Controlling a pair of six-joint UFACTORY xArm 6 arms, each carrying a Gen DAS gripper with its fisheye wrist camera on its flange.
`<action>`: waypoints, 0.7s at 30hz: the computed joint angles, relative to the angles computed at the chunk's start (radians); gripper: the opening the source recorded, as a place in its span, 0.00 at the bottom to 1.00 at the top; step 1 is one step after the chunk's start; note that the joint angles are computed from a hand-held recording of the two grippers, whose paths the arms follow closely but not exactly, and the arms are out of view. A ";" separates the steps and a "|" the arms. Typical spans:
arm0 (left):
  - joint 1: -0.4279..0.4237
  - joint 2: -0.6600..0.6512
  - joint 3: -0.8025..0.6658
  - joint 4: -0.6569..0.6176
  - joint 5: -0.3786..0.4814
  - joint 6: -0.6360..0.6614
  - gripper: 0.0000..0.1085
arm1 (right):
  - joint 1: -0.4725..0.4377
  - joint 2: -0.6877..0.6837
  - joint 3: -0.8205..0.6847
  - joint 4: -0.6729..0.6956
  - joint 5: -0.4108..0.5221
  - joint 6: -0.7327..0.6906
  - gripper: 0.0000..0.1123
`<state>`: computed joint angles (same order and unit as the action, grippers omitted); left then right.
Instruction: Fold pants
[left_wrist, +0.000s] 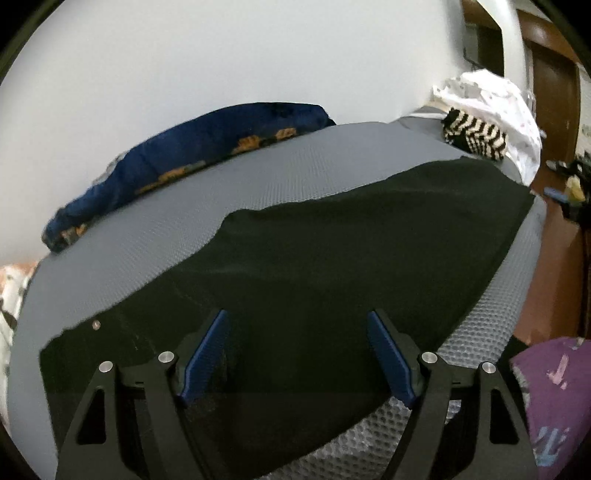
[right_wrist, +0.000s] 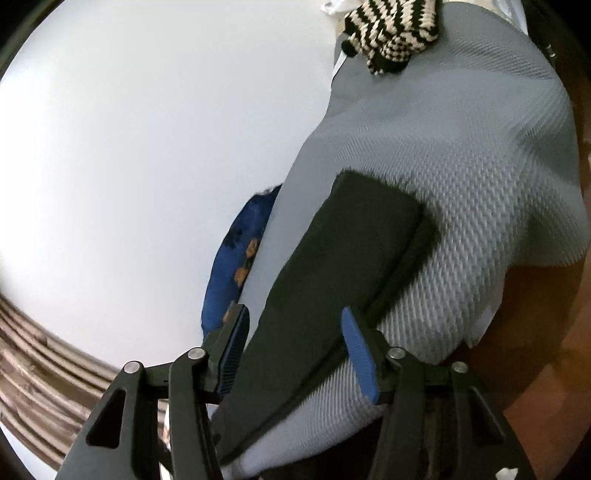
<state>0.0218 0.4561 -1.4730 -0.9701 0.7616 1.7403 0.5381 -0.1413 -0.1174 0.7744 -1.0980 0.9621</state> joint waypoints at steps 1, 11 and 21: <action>-0.008 0.004 0.003 0.005 -0.019 0.006 0.72 | -0.023 0.002 0.006 -0.024 -0.007 0.022 0.32; -0.022 0.070 -0.035 0.140 -0.020 -0.151 0.72 | -0.221 0.000 0.077 -0.207 0.060 0.259 0.25; -0.017 0.095 -0.066 0.155 0.007 -0.193 0.74 | -0.224 0.000 0.042 -0.155 0.136 0.229 0.25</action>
<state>0.0046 0.5509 -1.5390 -0.8151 0.7690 1.5470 0.3141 -0.1412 -0.0754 0.6197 -0.9621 1.1911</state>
